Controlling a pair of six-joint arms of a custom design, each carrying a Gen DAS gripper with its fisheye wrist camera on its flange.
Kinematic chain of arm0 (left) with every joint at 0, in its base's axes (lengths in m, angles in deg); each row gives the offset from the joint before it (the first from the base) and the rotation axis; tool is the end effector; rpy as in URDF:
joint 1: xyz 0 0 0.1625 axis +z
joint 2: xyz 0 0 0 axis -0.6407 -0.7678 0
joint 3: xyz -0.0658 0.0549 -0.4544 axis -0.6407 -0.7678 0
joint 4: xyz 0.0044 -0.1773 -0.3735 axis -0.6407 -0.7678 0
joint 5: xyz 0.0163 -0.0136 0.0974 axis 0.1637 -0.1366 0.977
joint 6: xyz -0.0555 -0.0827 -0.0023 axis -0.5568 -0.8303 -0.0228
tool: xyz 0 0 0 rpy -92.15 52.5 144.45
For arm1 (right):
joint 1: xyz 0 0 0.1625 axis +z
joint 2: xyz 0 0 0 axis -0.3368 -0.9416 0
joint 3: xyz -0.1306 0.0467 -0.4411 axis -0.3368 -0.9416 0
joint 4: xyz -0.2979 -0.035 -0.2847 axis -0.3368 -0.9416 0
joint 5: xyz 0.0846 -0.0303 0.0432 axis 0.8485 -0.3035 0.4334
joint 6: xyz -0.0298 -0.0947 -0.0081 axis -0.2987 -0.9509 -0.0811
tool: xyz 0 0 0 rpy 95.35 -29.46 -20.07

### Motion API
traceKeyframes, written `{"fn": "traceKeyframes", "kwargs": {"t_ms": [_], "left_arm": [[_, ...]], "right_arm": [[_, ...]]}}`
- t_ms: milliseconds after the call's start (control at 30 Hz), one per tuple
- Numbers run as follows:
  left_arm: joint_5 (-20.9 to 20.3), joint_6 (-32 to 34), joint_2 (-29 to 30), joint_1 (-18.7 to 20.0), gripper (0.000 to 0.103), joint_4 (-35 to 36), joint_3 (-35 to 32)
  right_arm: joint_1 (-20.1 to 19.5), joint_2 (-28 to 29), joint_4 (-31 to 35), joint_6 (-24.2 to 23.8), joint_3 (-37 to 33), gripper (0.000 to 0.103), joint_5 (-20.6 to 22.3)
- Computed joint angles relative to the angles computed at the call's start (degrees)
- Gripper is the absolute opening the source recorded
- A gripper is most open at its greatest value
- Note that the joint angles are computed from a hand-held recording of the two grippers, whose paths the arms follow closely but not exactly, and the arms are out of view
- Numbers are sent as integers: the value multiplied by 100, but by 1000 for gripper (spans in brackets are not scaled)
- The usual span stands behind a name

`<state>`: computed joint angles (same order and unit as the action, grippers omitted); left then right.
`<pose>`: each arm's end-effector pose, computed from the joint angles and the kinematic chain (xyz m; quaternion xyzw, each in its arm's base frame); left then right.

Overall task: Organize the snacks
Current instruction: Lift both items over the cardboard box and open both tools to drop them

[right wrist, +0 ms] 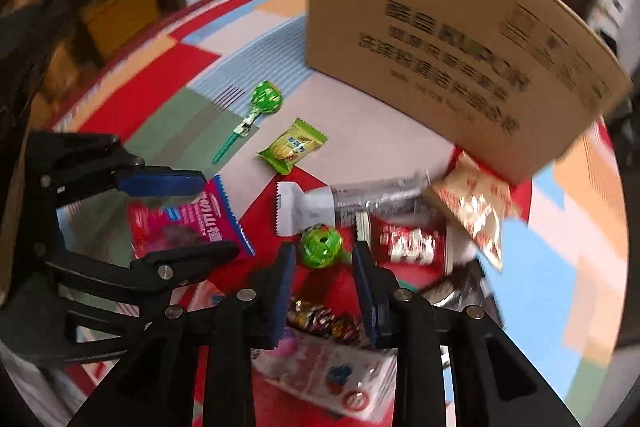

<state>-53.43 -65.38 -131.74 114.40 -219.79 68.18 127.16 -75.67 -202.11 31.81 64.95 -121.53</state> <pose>0.0110 -0.7146 0.2350 0.0370 0.9109 -0.2544 0.3227 0.3519 -0.8209 -0.1182 0.5589 -0.7951 -0.0145 0.2351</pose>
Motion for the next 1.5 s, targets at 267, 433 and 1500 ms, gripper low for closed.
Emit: {"fn": "traceKeyframes", "kwargs": {"t_ms": [267, 433, 1500], "left_arm": [[-118, -134, -43, 16, 47, 324, -116], [-106, -149, -99, -10, 47, 640, -118], [663, 480, -148, -425, 32, -798, -37]], "right_arm": [[50, 584, 1097, -461, -1177, 31, -283], [50, 833, 1408, -369, -1613, 31, -293], [-20, -449, -319, 244, 399, 26, 772]]}}
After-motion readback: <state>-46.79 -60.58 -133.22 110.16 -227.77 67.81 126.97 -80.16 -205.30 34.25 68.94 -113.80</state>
